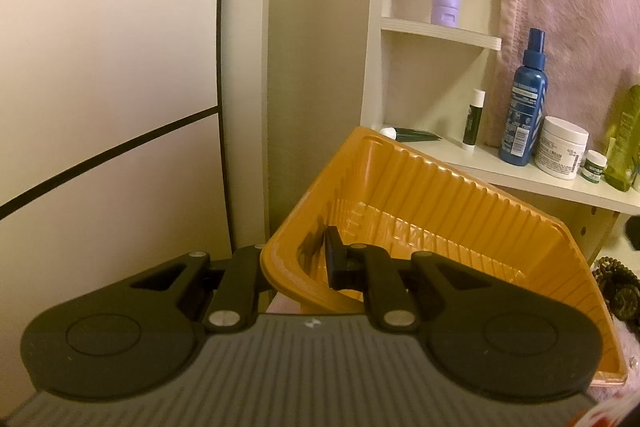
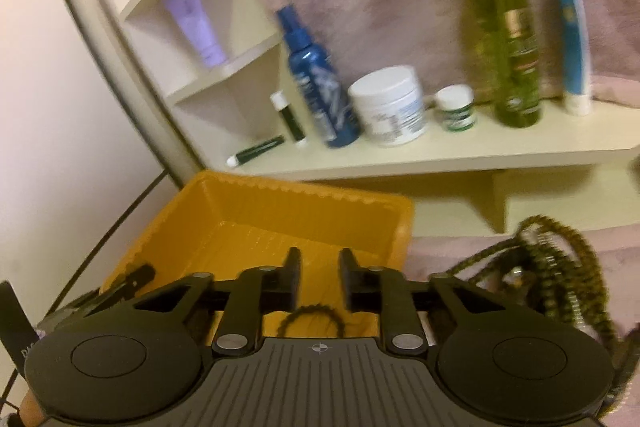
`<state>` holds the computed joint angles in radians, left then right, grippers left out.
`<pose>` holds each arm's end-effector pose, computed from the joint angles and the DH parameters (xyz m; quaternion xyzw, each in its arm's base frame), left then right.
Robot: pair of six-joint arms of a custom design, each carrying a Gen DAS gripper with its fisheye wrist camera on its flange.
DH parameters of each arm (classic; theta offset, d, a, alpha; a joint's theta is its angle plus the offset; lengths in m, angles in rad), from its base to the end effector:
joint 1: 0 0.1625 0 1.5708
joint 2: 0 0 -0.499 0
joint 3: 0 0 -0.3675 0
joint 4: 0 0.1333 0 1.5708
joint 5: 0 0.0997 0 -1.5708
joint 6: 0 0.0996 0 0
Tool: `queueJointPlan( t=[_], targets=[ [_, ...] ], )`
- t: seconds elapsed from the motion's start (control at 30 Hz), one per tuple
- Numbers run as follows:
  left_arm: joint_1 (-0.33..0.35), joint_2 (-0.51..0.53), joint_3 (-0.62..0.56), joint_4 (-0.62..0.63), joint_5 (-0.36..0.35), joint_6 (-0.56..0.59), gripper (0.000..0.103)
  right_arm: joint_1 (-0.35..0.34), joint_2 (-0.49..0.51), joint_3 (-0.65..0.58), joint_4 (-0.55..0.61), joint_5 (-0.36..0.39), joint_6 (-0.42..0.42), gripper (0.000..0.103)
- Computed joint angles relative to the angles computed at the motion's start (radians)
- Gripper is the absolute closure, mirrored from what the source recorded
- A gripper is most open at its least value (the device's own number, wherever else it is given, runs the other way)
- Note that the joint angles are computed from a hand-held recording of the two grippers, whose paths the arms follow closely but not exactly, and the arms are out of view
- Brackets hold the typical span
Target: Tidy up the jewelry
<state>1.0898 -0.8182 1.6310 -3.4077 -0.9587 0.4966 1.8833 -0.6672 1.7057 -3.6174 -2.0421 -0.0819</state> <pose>-0.1620 -0.7222 0.3026 0.2600 0.8032 -0.4651 0.2663 0.3011 -0.6454 0.1916 0.0562 -0.8570 0.4900 0.1491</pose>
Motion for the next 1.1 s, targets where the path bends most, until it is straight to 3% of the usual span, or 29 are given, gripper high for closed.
queueJointPlan(
  t=[0.1, 0.53, 0.67, 0.83, 1.1],
  targets=[
    [-0.001, 0.000, -0.001, 0.003, 0.005, 0.002, 0.090, 0.000, -0.026, 0.038, -0.037, -0.049, 0.003, 0.056],
    [-0.008, 0.006, -0.011, 0.014, 0.041, 0.021, 0.089, -0.018, -0.108, 0.240, 0.038, -0.218, 0.018, 0.057],
    [-0.008, 0.007, -0.014, 0.018, 0.046, 0.025, 0.089, -0.012, -0.084, 0.233, 0.085, -0.259, -0.037, 0.076],
    [-0.010, 0.008, -0.015, 0.021, 0.052, 0.032, 0.089, -0.012, -0.057, 0.205, 0.108, -0.293, -0.086, 0.080],
    [-0.015, 0.008, -0.024, 0.048, 0.072, 0.035, 0.089, -0.023, -0.049, 0.183, 0.158, -0.316, -0.086, 0.088]
  ],
)
